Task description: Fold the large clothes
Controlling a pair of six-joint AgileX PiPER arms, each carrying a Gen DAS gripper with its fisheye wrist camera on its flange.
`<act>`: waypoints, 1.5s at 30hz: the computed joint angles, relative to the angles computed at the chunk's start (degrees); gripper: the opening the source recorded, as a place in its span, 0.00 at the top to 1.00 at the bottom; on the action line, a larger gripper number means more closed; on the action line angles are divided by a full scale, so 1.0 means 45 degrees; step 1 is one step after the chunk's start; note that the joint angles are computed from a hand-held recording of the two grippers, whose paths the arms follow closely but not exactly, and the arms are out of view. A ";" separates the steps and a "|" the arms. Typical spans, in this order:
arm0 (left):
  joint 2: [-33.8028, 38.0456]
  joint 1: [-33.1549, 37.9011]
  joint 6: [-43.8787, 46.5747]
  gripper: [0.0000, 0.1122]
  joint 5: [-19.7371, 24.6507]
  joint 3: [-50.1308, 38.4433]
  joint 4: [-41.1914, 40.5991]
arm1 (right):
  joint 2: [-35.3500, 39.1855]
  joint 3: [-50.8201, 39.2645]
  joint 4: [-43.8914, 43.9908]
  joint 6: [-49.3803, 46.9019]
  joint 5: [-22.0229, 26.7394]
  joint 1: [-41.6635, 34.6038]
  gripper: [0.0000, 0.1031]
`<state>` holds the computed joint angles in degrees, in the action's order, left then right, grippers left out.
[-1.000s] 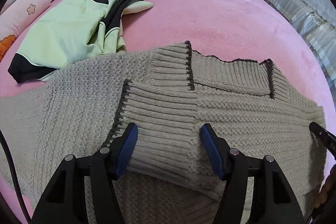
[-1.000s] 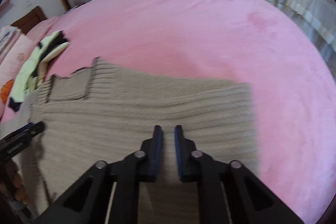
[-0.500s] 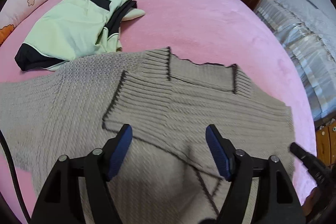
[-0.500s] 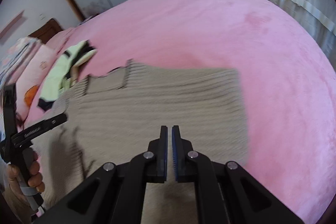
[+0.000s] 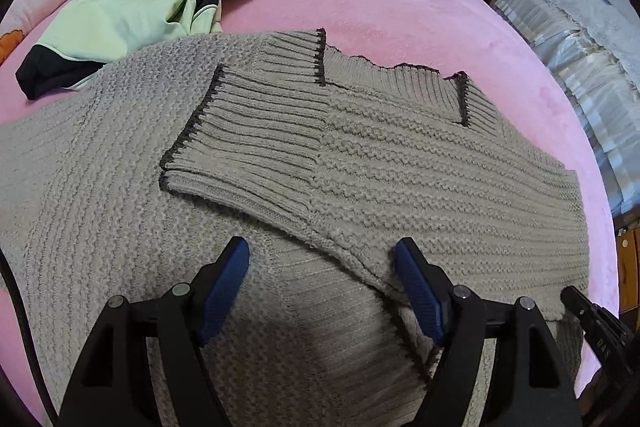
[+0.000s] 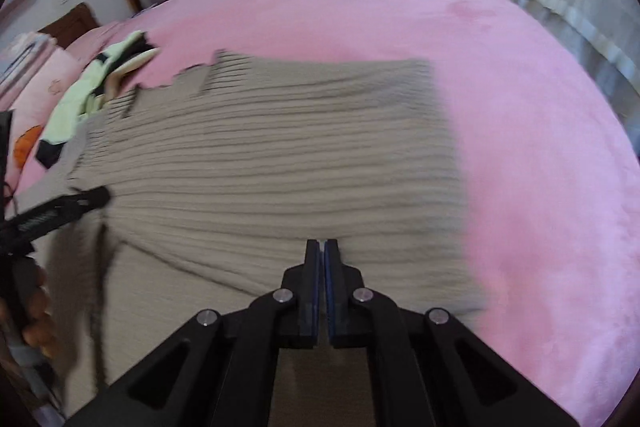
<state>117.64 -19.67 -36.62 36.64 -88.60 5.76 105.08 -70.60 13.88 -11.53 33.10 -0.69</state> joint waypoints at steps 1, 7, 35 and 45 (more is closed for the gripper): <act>-0.0058 0.0016 0.0107 0.33 -0.0092 0.0113 -0.0080 | 0.0002 0.0028 0.0768 -0.0670 0.0338 -0.0708 1.00; 0.0244 -0.0049 -0.0006 0.33 0.0196 -0.0388 0.0188 | -0.0389 0.0569 0.1935 -0.1919 0.0347 -0.1222 1.00; -1.0824 -0.1839 -0.1183 0.31 0.3264 0.4571 0.2277 | -0.7918 0.1436 -0.3703 0.7670 0.3325 0.5041 0.49; -1.3202 0.4281 0.5454 0.31 0.6130 0.2689 -0.1710 | -0.6479 -0.2687 -0.6084 1.0436 0.5104 0.9089 0.46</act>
